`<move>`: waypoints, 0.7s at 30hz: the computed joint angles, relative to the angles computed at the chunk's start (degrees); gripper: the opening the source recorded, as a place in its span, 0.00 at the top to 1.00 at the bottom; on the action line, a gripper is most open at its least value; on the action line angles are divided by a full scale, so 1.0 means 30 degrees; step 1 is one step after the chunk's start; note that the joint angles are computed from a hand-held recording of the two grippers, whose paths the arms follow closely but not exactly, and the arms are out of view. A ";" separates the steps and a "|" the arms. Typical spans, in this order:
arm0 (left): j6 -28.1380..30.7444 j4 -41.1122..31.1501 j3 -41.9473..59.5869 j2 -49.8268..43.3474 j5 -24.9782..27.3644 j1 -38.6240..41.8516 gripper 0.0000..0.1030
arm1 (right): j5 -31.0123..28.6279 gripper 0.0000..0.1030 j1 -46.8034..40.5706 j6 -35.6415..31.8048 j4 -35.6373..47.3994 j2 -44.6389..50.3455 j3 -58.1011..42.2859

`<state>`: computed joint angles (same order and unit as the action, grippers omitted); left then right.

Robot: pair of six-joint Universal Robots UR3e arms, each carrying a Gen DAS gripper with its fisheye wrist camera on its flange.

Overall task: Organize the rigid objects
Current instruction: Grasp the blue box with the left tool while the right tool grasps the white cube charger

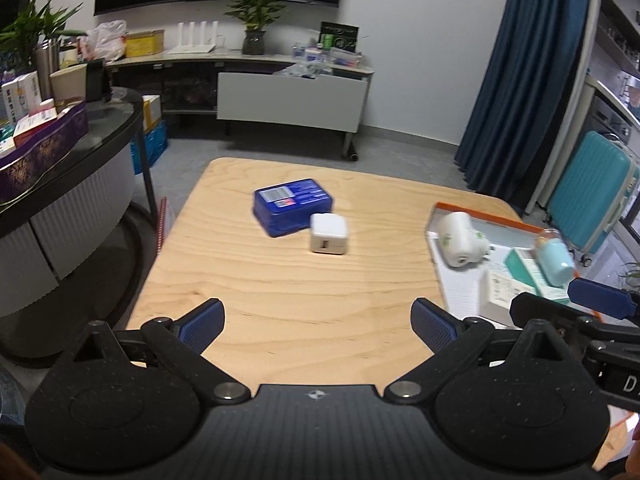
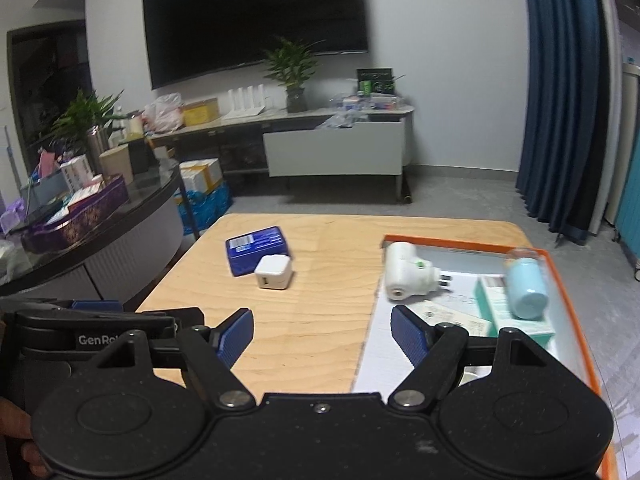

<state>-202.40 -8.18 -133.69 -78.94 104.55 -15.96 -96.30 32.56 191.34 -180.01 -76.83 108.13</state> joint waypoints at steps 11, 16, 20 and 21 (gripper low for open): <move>0.1569 0.0160 -0.0609 0.0484 -0.1704 0.2792 0.01 | -0.0039 0.13 0.0592 0.0547 0.1839 0.3391 -0.4402; 0.2043 0.0544 -0.0778 0.0343 -0.2461 0.3847 0.01 | -0.0167 0.13 0.0680 0.0601 0.2812 0.4595 -0.6253; 0.2510 0.0954 -0.1165 0.0255 -0.3122 0.5070 0.01 | 0.0008 0.13 0.0625 0.0782 0.4115 0.6235 -0.8792; 0.2689 0.0970 -0.1201 0.0224 -0.3277 0.5418 0.01 | 0.0043 0.13 0.0619 0.0841 0.4433 0.6758 -0.9576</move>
<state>-194.33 -5.27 -137.29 -78.27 94.72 0.30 -96.17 34.42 193.86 -166.71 -56.56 79.40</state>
